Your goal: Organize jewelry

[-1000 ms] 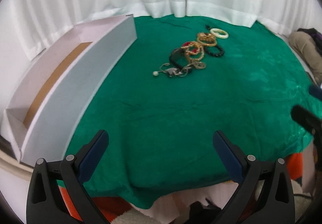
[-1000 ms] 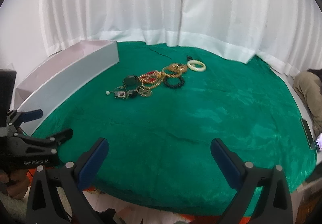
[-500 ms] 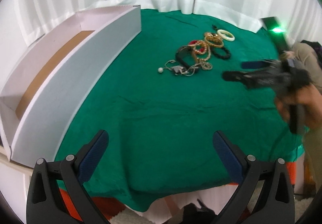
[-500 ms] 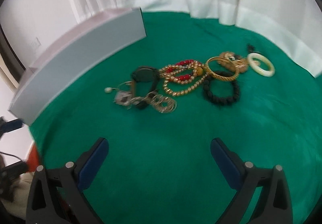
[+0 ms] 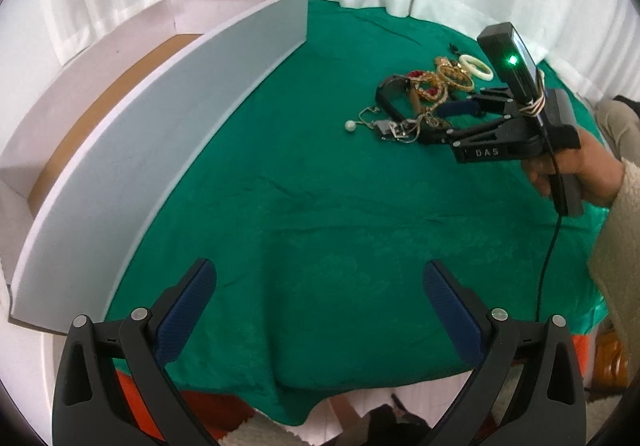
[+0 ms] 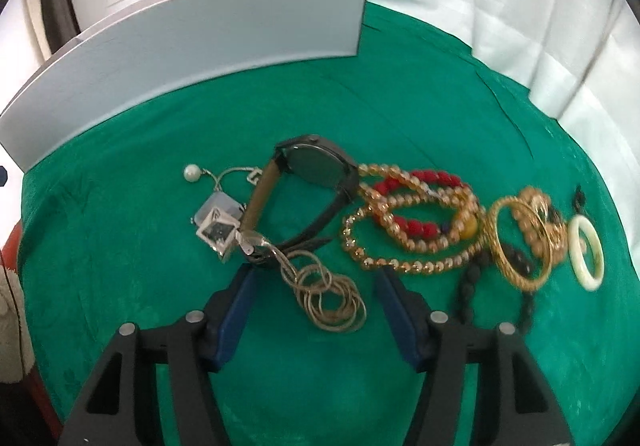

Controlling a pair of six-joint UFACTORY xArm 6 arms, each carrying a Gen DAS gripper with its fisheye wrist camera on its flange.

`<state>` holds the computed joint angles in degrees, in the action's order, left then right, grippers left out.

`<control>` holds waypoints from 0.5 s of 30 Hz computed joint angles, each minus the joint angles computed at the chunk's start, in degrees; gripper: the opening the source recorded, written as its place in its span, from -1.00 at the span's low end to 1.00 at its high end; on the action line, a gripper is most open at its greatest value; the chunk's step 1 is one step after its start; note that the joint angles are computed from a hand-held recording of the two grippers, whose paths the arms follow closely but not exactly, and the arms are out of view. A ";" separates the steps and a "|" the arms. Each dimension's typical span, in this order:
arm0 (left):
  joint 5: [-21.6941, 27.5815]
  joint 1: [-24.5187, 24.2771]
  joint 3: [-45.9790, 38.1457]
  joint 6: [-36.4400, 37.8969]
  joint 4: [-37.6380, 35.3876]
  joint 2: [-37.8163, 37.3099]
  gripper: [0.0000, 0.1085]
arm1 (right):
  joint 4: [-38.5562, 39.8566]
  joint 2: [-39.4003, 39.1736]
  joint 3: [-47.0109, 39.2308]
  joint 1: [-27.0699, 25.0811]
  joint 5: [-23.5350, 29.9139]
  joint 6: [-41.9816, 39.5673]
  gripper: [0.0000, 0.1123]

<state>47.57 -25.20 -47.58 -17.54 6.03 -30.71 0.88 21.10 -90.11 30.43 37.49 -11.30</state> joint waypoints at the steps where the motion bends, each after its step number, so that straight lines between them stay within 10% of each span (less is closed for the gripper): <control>1: -0.04 0.00 0.17 0.00 0.15 -0.04 0.89 | 1.65 0.67 -0.98 -0.23 0.60 -1.59 -0.05; 5: 0.07 0.01 0.44 -0.27 0.60 -0.45 0.89 | 5.02 3.14 -5.14 -0.81 3.67 -3.33 -0.84; 15: -0.36 0.53 0.10 0.26 -0.42 1.15 0.89 | 17.05 -17.26 19.04 -0.09 -11.64 2.14 -0.94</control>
<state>47.22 -24.67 -47.47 -17.28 5.60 -29.56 17.93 3.84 -71.07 30.34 25.85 -9.16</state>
